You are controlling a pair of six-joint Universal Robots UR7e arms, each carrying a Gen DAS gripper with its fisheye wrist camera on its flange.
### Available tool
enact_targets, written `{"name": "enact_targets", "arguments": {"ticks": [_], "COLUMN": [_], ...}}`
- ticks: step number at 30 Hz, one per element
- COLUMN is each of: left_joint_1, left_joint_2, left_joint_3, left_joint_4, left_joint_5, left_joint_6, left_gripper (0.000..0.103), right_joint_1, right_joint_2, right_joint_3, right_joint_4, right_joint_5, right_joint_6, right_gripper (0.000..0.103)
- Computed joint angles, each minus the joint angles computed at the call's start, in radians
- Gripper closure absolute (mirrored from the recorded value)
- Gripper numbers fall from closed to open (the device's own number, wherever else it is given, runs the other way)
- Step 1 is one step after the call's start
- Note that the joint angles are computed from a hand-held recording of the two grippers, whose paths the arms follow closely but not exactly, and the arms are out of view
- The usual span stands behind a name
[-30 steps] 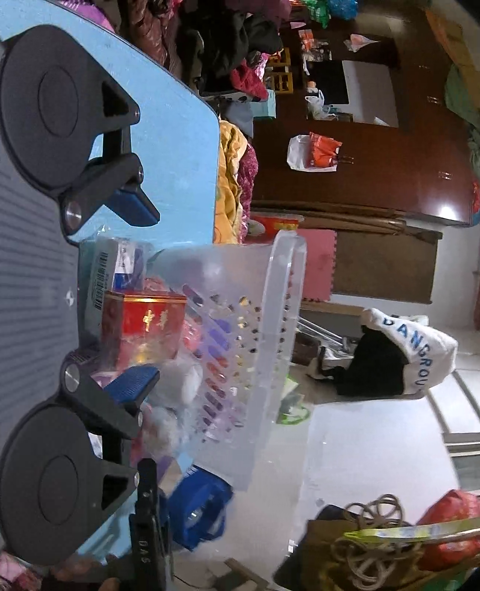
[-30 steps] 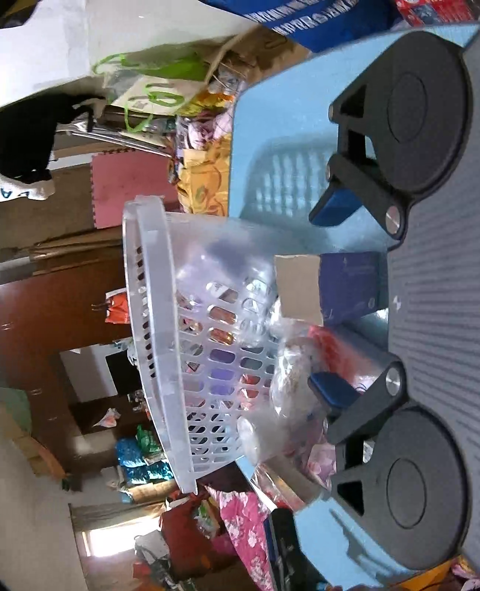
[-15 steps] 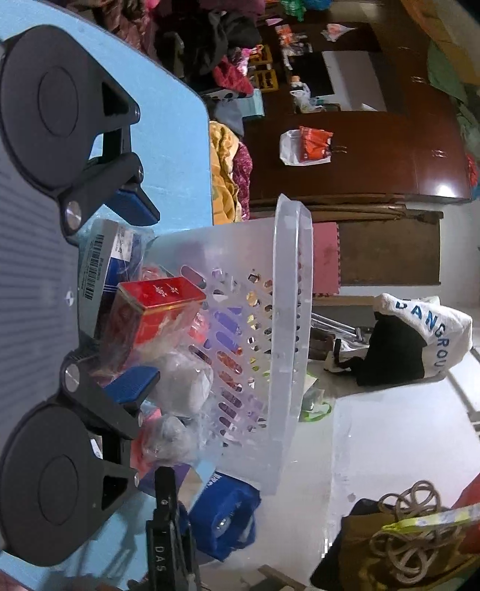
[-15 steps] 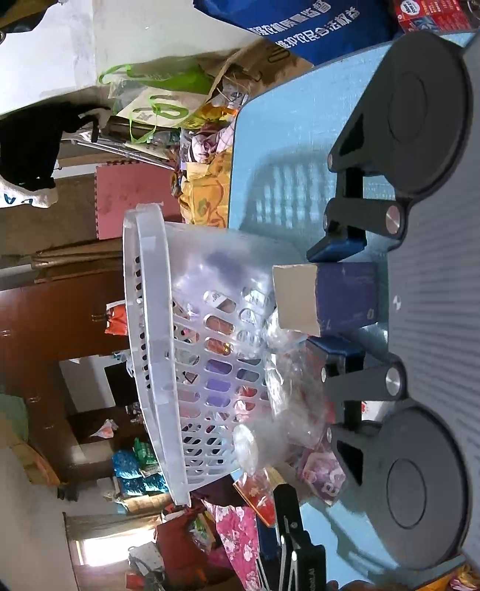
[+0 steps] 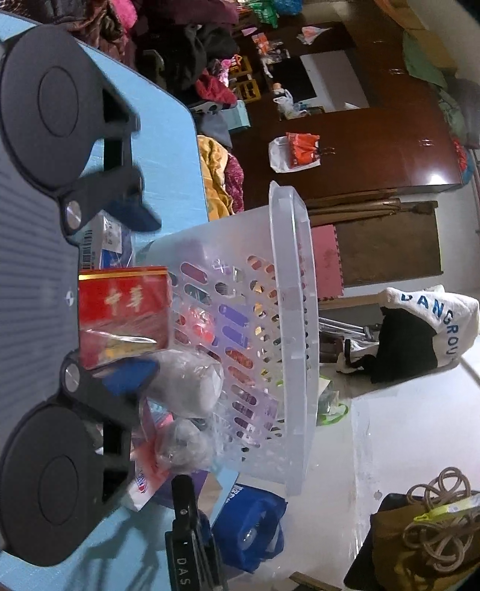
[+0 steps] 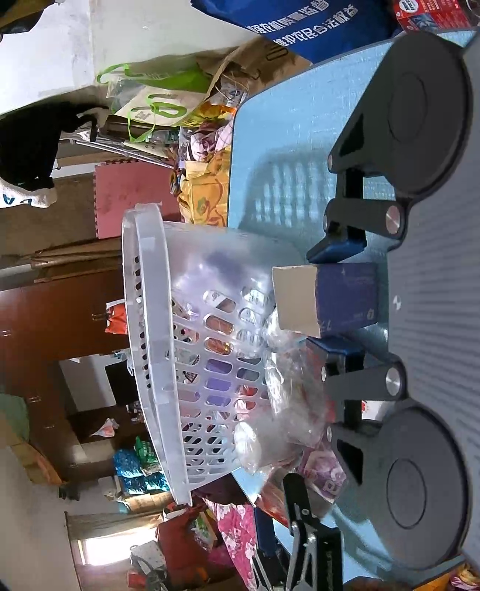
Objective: Organize objects
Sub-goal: 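Grasp red gift box with left tool while right tool grasps blue-white box, then lift the red gift box into the basket and open the left tool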
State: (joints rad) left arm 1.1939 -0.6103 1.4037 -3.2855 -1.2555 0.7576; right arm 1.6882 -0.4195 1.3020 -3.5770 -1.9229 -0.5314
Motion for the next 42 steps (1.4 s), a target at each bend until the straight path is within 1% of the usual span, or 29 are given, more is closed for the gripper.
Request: {"name": "enact_targets", "arguments": {"ticks": [1, 5, 6, 8, 10, 12, 15, 16, 18, 19, 21, 22, 24, 25, 28, 30, 31, 32, 33, 34, 35, 36, 37, 38, 39, 40, 42], "left_joint_1": [0.004, 0.016, 0.019, 0.024, 0.027, 0.03, 0.032, 0.031, 0.025, 0.02, 0.009, 0.003, -0.011, -0.02, -0.037, -0.039, -0.038, -0.037, -0.037, -0.038, -0.038, -0.037, -0.033, -0.029, -0.023, -0.019, -0.006], "left_joint_2": [-0.004, -0.014, -0.016, -0.024, -0.035, -0.053, -0.084, -0.093, -0.108, -0.109, -0.103, -0.095, -0.059, -0.032, 0.061, 0.131, 0.151, 0.176, 0.194, 0.204, 0.211, 0.212, 0.203, 0.187, 0.162, 0.133, 0.056], "left_joint_3": [-0.001, -0.001, 0.004, 0.013, 0.022, 0.037, 0.051, 0.051, 0.042, 0.024, -0.03, -0.071, -0.177, -0.236, -0.419, -0.548, -0.58, -0.622, -0.65, -0.661, -0.663, -0.656, -0.637, -0.612, -0.577, -0.526, -0.382], "left_joint_4": [0.017, 0.029, 0.018, 0.003, 0.009, 0.005, 0.019, 0.025, 0.044, 0.063, 0.121, 0.164, 0.253, 0.289, 0.405, 0.494, 0.518, 0.547, 0.569, 0.572, 0.552, 0.529, 0.506, 0.489, 0.466, 0.425, 0.318], "left_joint_5": [-0.01, -0.046, -0.059, -0.079, -0.092, -0.112, -0.157, -0.171, -0.2, -0.211, -0.228, -0.235, -0.242, -0.227, -0.171, -0.13, -0.119, -0.1, -0.08, -0.055, -0.03, -0.017, -0.02, -0.036, -0.058, -0.083, -0.138], "left_joint_6": [-0.012, -0.047, -0.054, -0.068, -0.075, -0.089, -0.13, -0.137, -0.148, -0.154, -0.183, -0.207, -0.257, -0.276, -0.337, -0.381, -0.396, -0.412, -0.412, -0.402, -0.387, -0.37, -0.362, -0.369, -0.385, -0.395, -0.384], "left_gripper": [0.046, 0.046, 0.046, 0.046, 0.046, 0.046, 0.046, 0.046, 0.046, 0.046, 0.046, 0.046, 0.046, 0.046, 0.046, 0.046, 0.046, 0.042, 0.037, 0.03, 0.029, 0.029, 0.029, 0.029, 0.029, 0.029, 0.021], "right_joint_1": [0.0, -0.001, -0.001, -0.005, -0.005, -0.007, 0.007, 0.011, 0.025, 0.036, 0.064, 0.076, 0.098, 0.107, 0.108, 0.106, 0.1, 0.097, 0.096, 0.093, 0.087, 0.085, 0.082, 0.079, 0.077, 0.073, 0.058], "right_joint_2": [0.0, 0.002, 0.003, -0.001, -0.009, -0.031, -0.057, -0.066, -0.087, -0.089, -0.091, -0.089, -0.067, -0.046, 0.004, 0.048, 0.068, 0.082, 0.099, 0.101, 0.093, 0.086, 0.063, 0.044, 0.025, -0.002, -0.046], "right_joint_3": [0.0, -0.002, 0.0, 0.015, 0.034, 0.076, 0.124, 0.135, 0.153, 0.146, 0.107, 0.077, -0.014, -0.081, -0.246, -0.346, -0.389, -0.416, -0.451, -0.452, -0.431, -0.411, -0.365, -0.328, -0.285, -0.227, -0.108], "right_joint_4": [-0.001, -0.015, -0.027, -0.057, -0.095, -0.124, -0.175, -0.179, -0.192, -0.2, -0.185, -0.16, -0.096, -0.05, 0.124, 0.211, 0.246, 0.26, 0.291, 0.303, 0.287, 0.271, 0.252, 0.239, 0.216, 0.173, 0.075], "right_joint_5": [0.0, 0.003, 0.007, 0.03, 0.036, 0.068, 0.09, 0.107, 0.143, 0.144, 0.146, 0.147, 0.12, 0.103, 0.098, 0.083, 0.092, 0.093, 0.078, 0.077, 0.092, 0.095, 0.099, 0.11, 0.123, 0.135, 0.183], "right_joint_6": [-0.002, -0.005, -0.007, -0.011, -0.009, 0.006, -0.005, -0.003, -0.009, -0.02, -0.05, -0.058, -0.079, -0.087, -0.053, -0.046, -0.036, -0.025, -0.016, -0.005, 0.006, 0.015, 0.022, 0.023, 0.022, 0.024, 0.028], "right_gripper": [0.056, 0.057, 0.059, 0.059, 0.06, 0.06, 0.06, 0.06, 0.06, 0.06, 0.06, 0.06, 0.06, 0.06, 0.06, 0.06, 0.059, 0.058, 0.042, 0.02, 0.012, 0.009, 0.009, 0.009, 0.006, 0.0, 0.0]}}
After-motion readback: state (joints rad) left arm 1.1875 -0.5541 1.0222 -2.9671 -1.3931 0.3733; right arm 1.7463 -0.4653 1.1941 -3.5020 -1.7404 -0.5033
